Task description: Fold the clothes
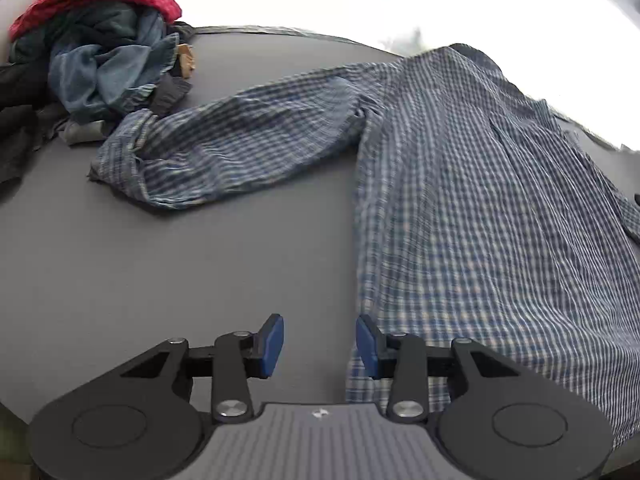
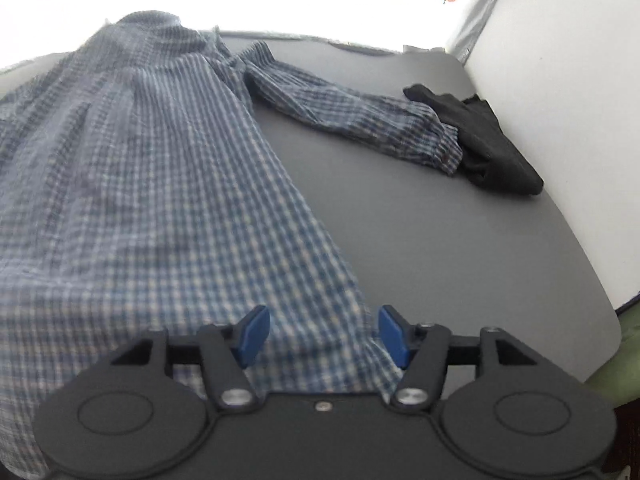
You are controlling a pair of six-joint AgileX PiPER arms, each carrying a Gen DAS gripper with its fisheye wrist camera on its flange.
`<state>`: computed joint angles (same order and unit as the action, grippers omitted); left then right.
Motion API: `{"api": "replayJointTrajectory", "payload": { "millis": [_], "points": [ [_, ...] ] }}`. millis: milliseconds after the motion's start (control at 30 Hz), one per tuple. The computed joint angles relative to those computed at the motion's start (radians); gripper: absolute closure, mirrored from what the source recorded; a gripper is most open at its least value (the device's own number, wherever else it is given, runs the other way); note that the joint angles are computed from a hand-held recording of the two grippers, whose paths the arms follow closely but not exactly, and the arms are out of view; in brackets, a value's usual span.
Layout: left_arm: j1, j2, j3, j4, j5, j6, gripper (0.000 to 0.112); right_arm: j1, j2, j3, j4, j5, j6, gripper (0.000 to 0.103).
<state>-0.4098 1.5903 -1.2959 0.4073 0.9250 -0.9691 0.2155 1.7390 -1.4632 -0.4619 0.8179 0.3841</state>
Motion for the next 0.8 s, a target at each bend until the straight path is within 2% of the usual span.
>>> {"api": "replayJointTrajectory", "payload": {
  "millis": [67,133,200,233,300,367,400,467,500,533,567,600,633,800],
  "points": [
    [0.065,-0.043,0.038,0.016,-0.018,-0.002,0.062,0.067,0.002,-0.003,0.019,-0.024,0.023,0.026],
    [0.143,-0.068,0.058,0.036,-0.036,0.003,0.047,0.153,0.033,-0.025,0.021,-0.032,0.038,0.023],
    [0.235,-0.070,0.059,0.046,-0.071,0.038,0.045,0.243,0.083,-0.073,-0.005,-0.015,0.067,0.023],
    [0.286,-0.061,0.050,0.043,-0.094,0.068,0.037,0.284,0.113,-0.107,-0.009,-0.001,0.079,0.022],
    [0.363,-0.003,0.009,0.051,-0.143,0.101,0.030,0.360,0.184,-0.196,0.001,0.037,0.106,0.021],
    [0.428,0.067,-0.048,0.065,-0.186,0.121,0.029,0.420,0.238,-0.265,0.002,0.069,0.146,0.021],
    [0.449,0.112,-0.087,0.081,-0.191,0.126,0.029,0.447,0.262,-0.299,-0.003,0.089,0.167,0.021],
    [0.458,0.211,-0.187,0.141,-0.134,0.122,0.029,0.496,0.306,-0.363,-0.021,0.139,0.208,0.021],
    [0.457,0.261,-0.240,0.172,-0.086,0.124,0.032,0.516,0.323,-0.387,-0.029,0.161,0.222,0.021],
    [0.465,0.290,-0.275,0.168,-0.053,0.142,0.055,0.531,0.329,-0.394,-0.038,0.175,0.231,0.021],
    [0.479,0.306,-0.299,0.144,-0.028,0.168,0.073,0.546,0.337,-0.402,-0.046,0.190,0.239,0.021],
    [0.493,0.322,-0.324,0.121,-0.002,0.193,0.109,0.559,0.344,-0.411,-0.053,0.208,0.250,0.021],
    [0.508,0.318,-0.322,0.104,-0.001,0.198,0.109,0.567,0.349,-0.419,-0.055,0.229,0.265,0.021],
    [0.609,0.162,-0.213,0.068,-0.120,0.201,0.109,0.590,0.338,-0.416,-0.019,0.278,0.328,0.021]
  ]
}}
